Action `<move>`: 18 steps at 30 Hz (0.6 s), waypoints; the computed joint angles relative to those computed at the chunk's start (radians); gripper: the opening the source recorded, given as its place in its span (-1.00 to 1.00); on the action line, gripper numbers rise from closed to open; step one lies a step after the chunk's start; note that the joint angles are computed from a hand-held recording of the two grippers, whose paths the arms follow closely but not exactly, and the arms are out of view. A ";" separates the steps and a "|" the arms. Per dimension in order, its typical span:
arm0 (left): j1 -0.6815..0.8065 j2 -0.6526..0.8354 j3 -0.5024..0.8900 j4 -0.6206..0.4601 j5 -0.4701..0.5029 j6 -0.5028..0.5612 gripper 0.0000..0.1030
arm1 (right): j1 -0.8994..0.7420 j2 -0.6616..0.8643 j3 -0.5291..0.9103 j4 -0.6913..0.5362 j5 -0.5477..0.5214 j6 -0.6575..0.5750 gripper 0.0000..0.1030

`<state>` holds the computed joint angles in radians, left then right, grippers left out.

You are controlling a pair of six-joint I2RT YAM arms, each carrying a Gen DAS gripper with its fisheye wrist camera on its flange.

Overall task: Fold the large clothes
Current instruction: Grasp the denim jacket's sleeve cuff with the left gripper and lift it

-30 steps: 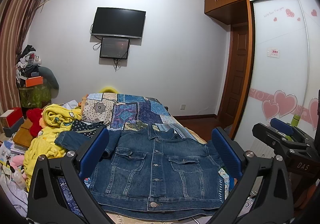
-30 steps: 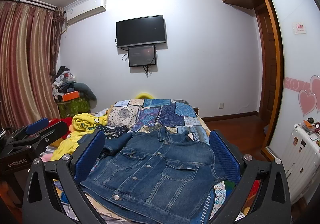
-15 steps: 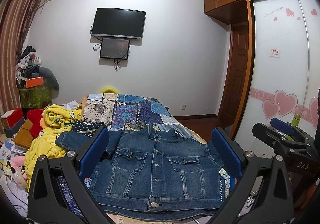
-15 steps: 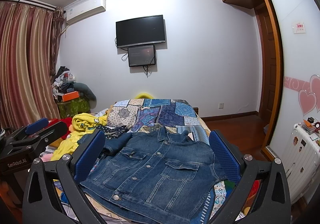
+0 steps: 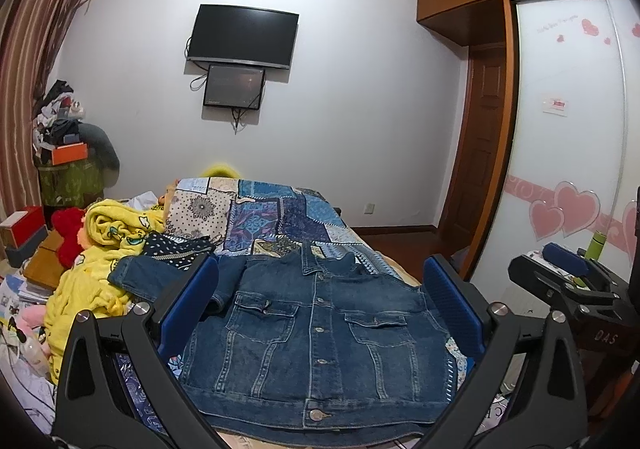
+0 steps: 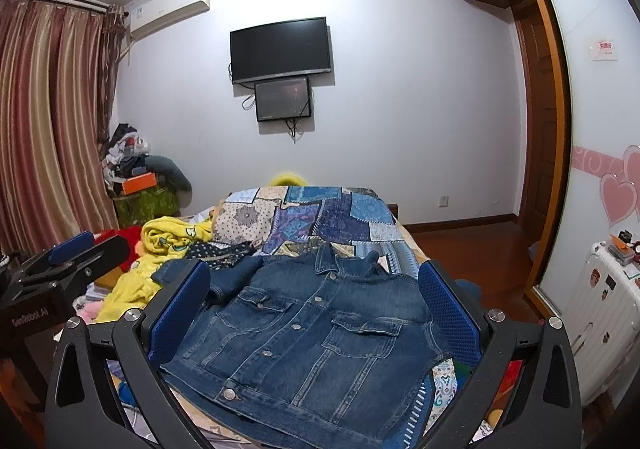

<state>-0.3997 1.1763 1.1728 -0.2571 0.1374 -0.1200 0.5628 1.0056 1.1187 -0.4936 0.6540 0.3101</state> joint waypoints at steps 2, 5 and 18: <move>0.014 0.035 0.016 0.014 -0.004 -0.001 1.00 | -0.018 0.017 0.008 -0.001 -0.020 0.000 1.00; 0.035 0.096 0.049 0.022 -0.005 0.003 1.00 | -0.057 0.046 0.018 0.000 -0.063 0.000 1.00; 0.190 0.493 0.314 -0.008 0.037 0.001 1.00 | -0.284 0.296 0.137 -0.013 -0.324 -0.006 1.00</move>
